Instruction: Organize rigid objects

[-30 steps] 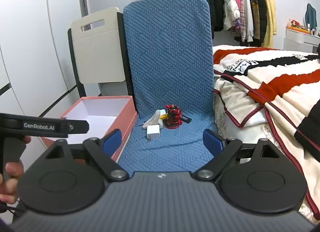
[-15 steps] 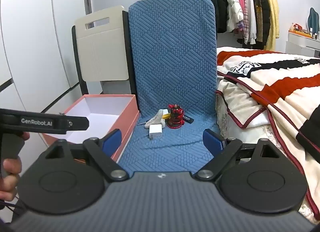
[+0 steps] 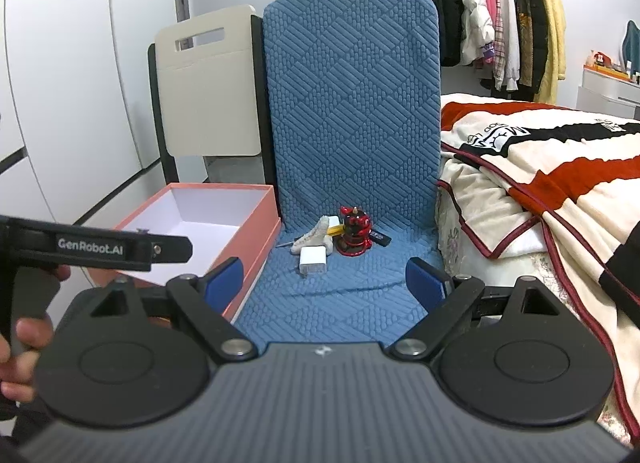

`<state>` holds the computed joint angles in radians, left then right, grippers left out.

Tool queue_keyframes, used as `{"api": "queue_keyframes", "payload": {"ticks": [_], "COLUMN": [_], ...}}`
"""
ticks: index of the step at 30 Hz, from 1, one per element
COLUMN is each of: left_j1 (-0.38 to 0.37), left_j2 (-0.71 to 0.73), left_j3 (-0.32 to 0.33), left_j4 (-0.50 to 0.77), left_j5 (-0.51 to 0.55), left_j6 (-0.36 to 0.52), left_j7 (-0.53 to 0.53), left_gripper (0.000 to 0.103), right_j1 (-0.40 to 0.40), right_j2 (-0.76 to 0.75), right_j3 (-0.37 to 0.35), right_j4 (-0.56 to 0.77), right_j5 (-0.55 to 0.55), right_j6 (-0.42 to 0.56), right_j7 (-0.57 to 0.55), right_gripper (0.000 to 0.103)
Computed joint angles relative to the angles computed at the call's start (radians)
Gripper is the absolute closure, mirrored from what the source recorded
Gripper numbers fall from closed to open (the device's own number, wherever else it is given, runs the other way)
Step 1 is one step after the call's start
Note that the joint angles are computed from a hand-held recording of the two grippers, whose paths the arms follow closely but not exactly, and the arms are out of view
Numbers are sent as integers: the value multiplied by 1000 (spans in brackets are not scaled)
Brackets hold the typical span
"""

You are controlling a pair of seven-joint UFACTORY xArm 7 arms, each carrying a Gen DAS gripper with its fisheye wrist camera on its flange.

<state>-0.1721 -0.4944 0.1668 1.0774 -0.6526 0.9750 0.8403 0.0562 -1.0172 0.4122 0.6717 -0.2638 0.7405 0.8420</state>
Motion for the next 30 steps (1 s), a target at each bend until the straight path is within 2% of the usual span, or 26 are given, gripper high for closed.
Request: {"api": "queue_keyframes", "payload": {"ticks": [22, 30], "left_j1": [-8, -20], "left_j2": [60, 97], "left_j3": [-43, -54], "left_j4": [-24, -22], "left_j5": [1, -15], "left_j6": [-96, -124], "left_j7": [-34, -30], "left_gripper": [0, 0], "right_j1": [-30, -38], "right_j2": [53, 74], "right_j3": [-28, -38], "right_j4": [-46, -55], "right_j5": [-15, -20], "right_j6": [-97, -102], "right_j7": [24, 26], "right_gripper": [13, 13]}}
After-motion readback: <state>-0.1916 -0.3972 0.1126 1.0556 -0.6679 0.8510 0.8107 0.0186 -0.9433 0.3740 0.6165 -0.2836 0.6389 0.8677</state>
